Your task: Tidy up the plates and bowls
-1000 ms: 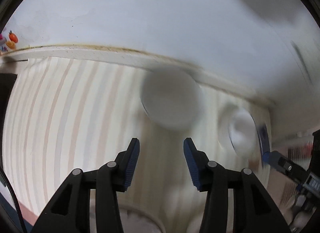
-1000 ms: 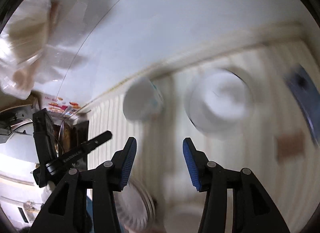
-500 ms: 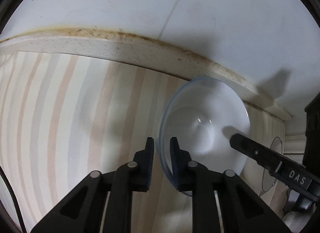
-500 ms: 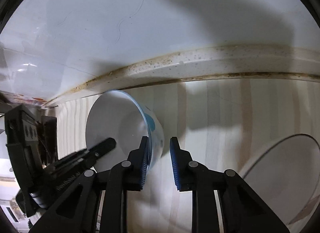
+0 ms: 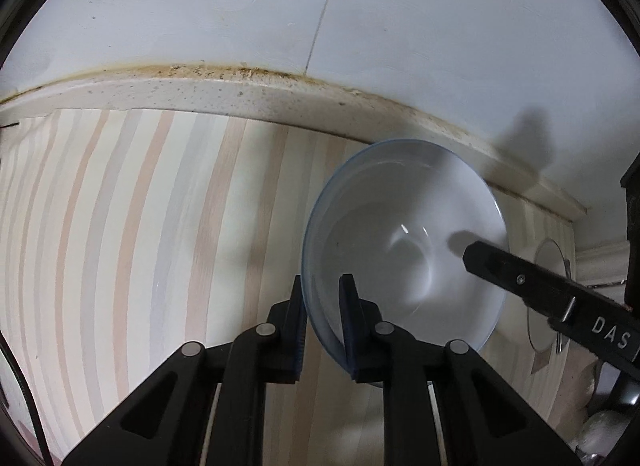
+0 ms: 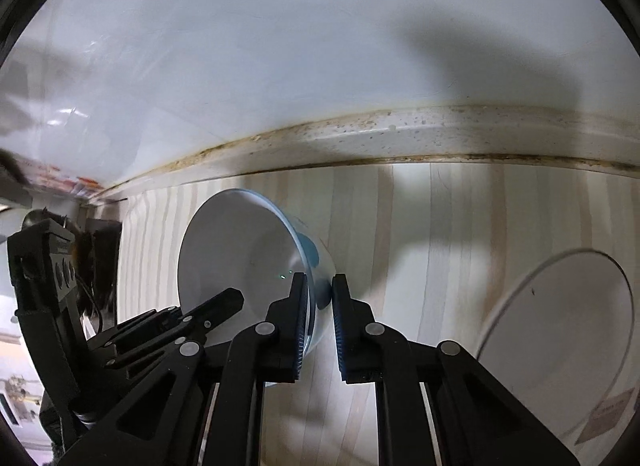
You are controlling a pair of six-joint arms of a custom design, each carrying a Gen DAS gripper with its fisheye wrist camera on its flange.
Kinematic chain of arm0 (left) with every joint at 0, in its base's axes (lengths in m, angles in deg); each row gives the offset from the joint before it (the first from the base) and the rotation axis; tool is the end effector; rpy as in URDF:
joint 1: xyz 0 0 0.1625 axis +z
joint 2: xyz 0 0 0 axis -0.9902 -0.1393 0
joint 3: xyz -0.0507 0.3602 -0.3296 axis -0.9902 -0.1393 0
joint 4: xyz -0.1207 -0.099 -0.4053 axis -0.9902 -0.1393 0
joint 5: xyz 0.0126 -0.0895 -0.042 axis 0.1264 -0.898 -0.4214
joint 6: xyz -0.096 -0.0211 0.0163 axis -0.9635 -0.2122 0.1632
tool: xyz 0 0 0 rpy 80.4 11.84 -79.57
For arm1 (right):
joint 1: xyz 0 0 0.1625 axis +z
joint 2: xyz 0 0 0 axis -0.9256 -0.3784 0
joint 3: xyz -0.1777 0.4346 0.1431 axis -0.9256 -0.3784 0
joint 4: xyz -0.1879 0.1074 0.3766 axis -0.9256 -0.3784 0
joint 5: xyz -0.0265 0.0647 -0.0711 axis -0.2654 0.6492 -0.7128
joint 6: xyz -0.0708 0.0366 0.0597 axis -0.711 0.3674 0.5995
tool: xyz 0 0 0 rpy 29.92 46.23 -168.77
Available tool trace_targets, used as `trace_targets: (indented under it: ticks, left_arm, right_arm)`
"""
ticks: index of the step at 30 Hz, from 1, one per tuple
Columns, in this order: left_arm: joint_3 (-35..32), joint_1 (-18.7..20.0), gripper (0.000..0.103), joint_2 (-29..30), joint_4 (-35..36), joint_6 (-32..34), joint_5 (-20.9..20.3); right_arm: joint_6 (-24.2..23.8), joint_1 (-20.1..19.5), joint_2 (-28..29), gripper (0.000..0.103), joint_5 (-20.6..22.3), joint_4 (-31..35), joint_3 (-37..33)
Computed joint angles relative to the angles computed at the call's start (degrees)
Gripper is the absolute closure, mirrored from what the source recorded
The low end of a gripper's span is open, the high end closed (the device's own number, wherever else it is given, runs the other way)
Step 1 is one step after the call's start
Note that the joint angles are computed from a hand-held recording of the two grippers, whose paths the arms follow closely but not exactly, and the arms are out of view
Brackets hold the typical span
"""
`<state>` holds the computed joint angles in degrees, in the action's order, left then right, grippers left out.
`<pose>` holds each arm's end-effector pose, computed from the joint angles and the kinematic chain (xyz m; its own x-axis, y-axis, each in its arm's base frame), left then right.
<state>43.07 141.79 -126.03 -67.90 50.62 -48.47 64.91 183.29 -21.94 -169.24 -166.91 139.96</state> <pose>-0.1108 -0.5579 0.4279 -0.8676 0.0370 -0.4958 0.1337 0.9779 -0.1610 0.4075 -0.6249 0.0560 -0.9563 0.0749 0.2827 0.0131 0.9767 -0.2144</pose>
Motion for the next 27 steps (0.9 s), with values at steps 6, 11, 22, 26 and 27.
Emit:
trace_targets:
  ticks: [6,11,22,26,27]
  left_arm:
    - [1.25,-4.23,0.09,-3.98,4.8,-3.39,-0.15]
    - [2.9,-9.47,0.089,-8.3,9.46,-7.55,-1.8]
    - [7.06,-18.72,0.089,-14.6,17.63,-12.7,-10.01]
    - [9.78,-21.53,0.089,-15.88,18.93,-13.35,-12.61]
    - [10.36,-21.92,0.089,-16.06,19.24,-13.33,-13.09]
  right_arm:
    - [0.95,2.14,-4.36,0.089,0.92,-1.11,4.75]
    - [3.96,4.83,-9.16,0.089,1.19,-2.7,10.38]
    - [15.44,11.33,-21.47,0.089,-1.74,-1.65,24.44]
    - [20.43,12.89,-25.19,0.089,-1.87,-0.68,29.56]
    - [21.3,13.02,-25.95,0.089,-1.78,-0.65,30.76]
